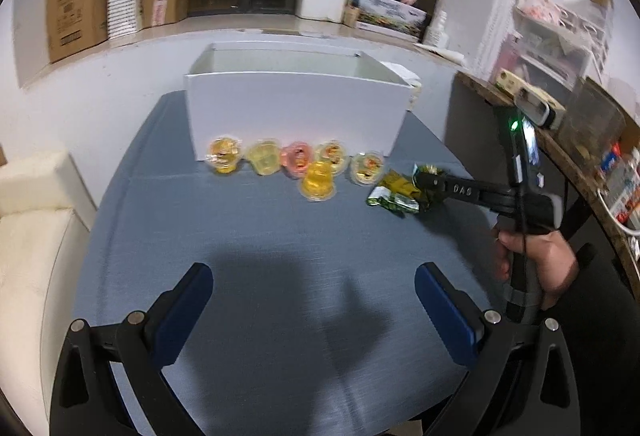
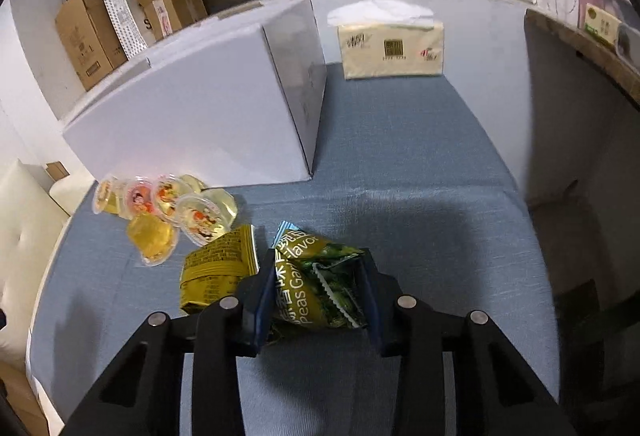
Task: Organize snacks
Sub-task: 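Grasp a green pea snack packet from the table with the right gripper, then grasp the other green pea packet with the left gripper while the right gripper holds its packet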
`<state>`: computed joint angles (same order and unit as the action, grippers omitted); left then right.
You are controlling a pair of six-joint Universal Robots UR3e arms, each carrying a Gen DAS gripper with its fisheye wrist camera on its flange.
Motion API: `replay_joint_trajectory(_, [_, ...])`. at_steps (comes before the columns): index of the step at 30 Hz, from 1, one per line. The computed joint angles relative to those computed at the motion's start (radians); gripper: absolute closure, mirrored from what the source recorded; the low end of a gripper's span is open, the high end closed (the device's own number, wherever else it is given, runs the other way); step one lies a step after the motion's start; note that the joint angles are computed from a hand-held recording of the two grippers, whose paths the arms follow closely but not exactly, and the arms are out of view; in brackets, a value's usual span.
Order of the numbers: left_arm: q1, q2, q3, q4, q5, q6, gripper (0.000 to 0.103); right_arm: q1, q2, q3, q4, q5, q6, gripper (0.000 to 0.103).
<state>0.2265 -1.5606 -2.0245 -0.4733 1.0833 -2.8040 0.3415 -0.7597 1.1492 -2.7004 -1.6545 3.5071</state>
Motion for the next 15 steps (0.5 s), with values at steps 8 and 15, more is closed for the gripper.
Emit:
replay_joint_trajectory(8, [-0.244, -0.313, 0.313, 0.005, 0.111, -0.020, 0.000, 0.028, -0.299, 0.410, -0.212, -0.054, 0.033, 0.062])
replay_joint_trajectory(15, [-0.397, -0.494, 0.508, -0.049, 0.169, -0.037, 0.000, -0.055, -0.394, 0.555, -0.293, 0.055, 0.067, 0.062])
